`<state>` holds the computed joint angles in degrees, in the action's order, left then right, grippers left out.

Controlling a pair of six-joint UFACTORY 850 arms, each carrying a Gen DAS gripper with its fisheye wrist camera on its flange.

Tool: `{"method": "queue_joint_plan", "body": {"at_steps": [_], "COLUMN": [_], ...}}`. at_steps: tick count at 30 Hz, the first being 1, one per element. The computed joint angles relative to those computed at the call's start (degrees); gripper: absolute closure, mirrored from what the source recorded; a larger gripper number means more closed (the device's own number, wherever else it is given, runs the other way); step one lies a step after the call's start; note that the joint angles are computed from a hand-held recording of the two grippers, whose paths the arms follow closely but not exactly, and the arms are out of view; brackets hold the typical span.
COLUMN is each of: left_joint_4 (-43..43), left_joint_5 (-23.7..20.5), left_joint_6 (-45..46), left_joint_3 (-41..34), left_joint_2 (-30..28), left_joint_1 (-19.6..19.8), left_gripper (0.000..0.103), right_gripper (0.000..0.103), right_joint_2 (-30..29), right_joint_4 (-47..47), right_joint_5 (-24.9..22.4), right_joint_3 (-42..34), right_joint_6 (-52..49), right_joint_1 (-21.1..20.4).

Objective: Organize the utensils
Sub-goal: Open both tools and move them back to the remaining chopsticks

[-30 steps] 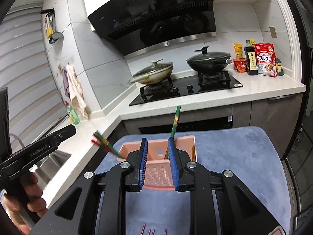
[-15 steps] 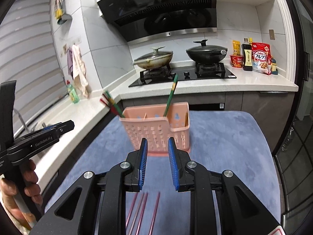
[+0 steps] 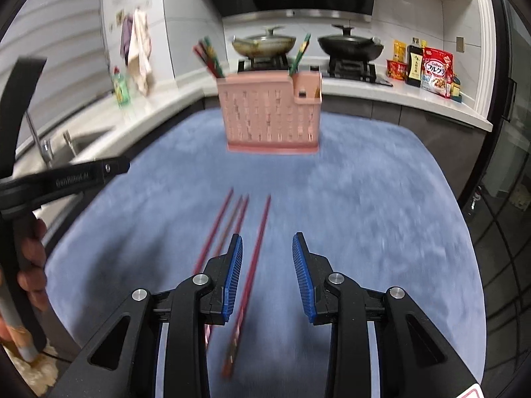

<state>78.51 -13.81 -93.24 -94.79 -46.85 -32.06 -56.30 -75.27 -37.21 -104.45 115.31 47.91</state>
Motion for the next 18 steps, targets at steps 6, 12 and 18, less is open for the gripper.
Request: {"method": "queue_joint_plan", "body": {"at_steps": [6, 12, 18], "left_joint_4": [0.2, -3.0, -5.3], "left_joint_5": [0.3, 0.8, 1.5], "left_joint_6": [-1.6, 0.6, 1.9], "left_joint_3": [4.2, 7.4, 9.7], "left_joint_2": [0.6, 0.9, 1.2], "left_joint_1": [-0.8, -1.2, -1.0], "left_gripper": [0.058, 0.058, 0.057], "right_gripper": [0.072, 0.072, 0.072], "right_joint_2": [-1.2, -2.3, -3.7], "right_joint_4": [3.4, 5.6, 7.2], "right_joint_5": [1.9, 4.7, 5.9], "right_joint_3": [0.9, 0.9, -0.1], "right_joint_6": [-0.5, 0.1, -0.8], "right_joint_1": [1.2, 1.6, 1.9]}}
